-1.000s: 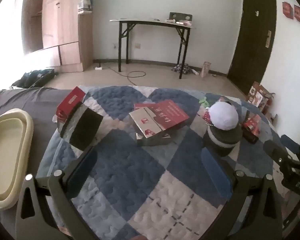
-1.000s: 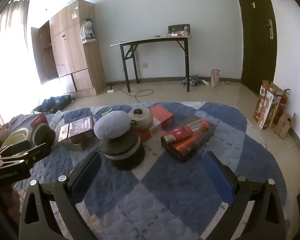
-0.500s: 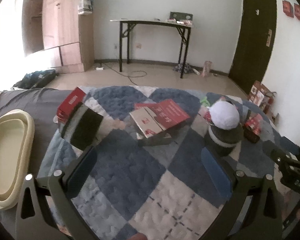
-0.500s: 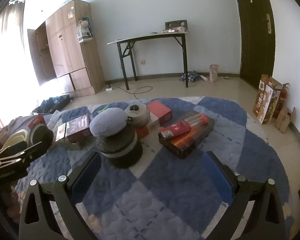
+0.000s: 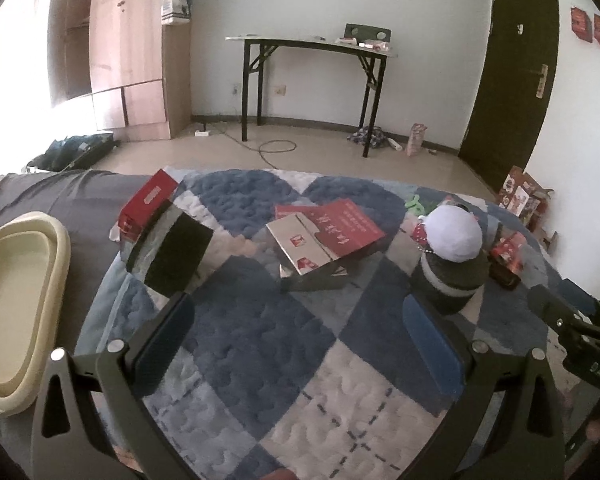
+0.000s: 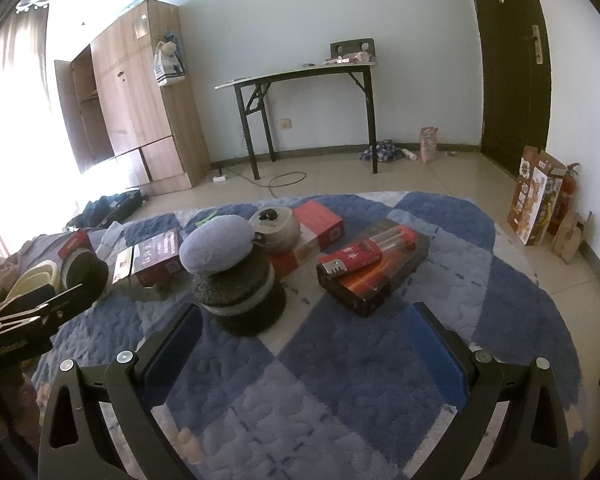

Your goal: Organize rigid objects

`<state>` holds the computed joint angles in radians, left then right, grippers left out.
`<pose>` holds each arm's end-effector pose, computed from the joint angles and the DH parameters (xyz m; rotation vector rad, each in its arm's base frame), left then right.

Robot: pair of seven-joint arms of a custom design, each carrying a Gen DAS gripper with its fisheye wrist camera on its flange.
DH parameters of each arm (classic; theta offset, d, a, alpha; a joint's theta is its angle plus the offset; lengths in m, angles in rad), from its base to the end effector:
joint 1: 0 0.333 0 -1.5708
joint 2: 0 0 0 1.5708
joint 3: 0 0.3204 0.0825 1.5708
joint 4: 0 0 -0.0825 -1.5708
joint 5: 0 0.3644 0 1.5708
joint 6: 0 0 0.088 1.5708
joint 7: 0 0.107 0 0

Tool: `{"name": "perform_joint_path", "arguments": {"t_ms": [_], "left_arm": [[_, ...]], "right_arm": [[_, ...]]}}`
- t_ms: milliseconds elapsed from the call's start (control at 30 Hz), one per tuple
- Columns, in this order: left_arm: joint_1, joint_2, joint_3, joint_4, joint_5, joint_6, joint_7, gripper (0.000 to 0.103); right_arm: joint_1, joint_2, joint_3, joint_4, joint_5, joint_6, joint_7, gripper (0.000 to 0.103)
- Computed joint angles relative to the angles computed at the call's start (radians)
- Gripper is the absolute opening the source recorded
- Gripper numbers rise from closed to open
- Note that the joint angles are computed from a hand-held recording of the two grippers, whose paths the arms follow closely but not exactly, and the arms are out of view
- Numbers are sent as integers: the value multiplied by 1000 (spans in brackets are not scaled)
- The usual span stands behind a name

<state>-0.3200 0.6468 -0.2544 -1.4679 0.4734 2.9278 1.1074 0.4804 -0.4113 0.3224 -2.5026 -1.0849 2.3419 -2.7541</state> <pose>0.6385 -0.3877 0.4205 -1.4076 2.1529 -1.0370 0.2991 0.2994 0.4679 -1.2448 1.9589 -0.9011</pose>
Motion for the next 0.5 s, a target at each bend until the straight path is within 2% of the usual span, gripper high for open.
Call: {"name": "perform_joint_path", "arguments": {"t_ms": [100, 233, 300, 500], "left_arm": [[-24, 4, 37, 0, 26, 26, -29, 103], [-5, 3, 13, 0, 14, 4, -20, 103], [-2, -1, 3, 9, 5, -36, -6, 103], [9, 4, -17, 17, -23, -62, 23, 103]], "right_arm": [[0, -2, -3, -2, -1, 9, 2, 103], [0, -2, -1, -1, 0, 5, -2, 103], [0, 0, 0, 1, 2, 3, -4, 103], [-2, -3, 6, 0, -21, 2, 8, 103]]}}
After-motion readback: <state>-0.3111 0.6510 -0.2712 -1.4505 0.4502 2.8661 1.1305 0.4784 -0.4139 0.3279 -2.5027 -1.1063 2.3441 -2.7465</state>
